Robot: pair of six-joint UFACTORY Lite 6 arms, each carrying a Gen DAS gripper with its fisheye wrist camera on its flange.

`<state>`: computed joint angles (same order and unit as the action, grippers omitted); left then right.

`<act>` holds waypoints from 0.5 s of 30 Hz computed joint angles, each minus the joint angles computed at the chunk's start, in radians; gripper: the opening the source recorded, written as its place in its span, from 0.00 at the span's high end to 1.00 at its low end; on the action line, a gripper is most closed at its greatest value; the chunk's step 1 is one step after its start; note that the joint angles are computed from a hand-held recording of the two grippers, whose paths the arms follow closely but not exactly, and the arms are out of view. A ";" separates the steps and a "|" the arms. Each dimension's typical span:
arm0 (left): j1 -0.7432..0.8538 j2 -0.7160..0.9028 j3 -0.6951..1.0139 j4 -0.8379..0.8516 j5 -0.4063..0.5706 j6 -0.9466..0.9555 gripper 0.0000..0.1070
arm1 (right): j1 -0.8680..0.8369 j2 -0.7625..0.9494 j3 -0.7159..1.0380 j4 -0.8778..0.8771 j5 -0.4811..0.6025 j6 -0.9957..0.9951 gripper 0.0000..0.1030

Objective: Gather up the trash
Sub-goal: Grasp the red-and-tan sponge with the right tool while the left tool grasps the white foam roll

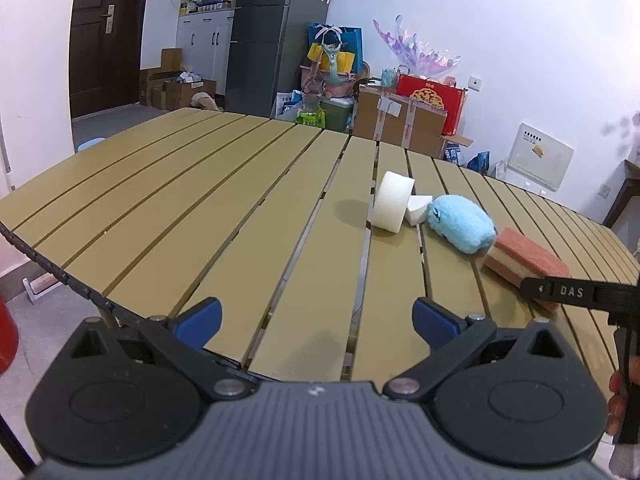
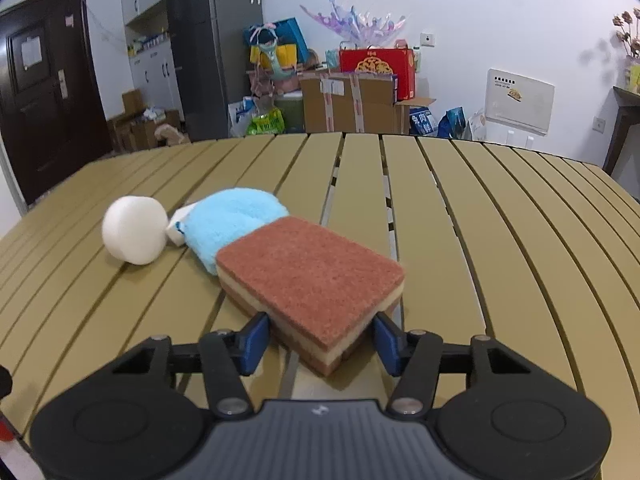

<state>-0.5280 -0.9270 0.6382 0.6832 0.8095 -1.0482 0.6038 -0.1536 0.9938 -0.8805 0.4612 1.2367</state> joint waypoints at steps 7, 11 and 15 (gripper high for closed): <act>0.035 -0.031 0.002 -0.045 -0.002 0.059 0.04 | 0.053 -0.169 -0.132 -0.152 0.042 0.183 0.48; 0.056 -0.018 0.011 -0.068 -0.024 0.086 0.04 | 0.070 -0.280 -0.222 -0.215 0.058 0.261 0.48; 0.077 0.016 0.027 -0.049 -0.058 0.103 0.04 | 0.044 -0.371 -0.290 -0.212 0.037 0.264 0.48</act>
<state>-0.4513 -0.9115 0.6654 0.6343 0.7520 -0.9450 0.6475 -0.5244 0.7035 -1.0928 0.4978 1.5007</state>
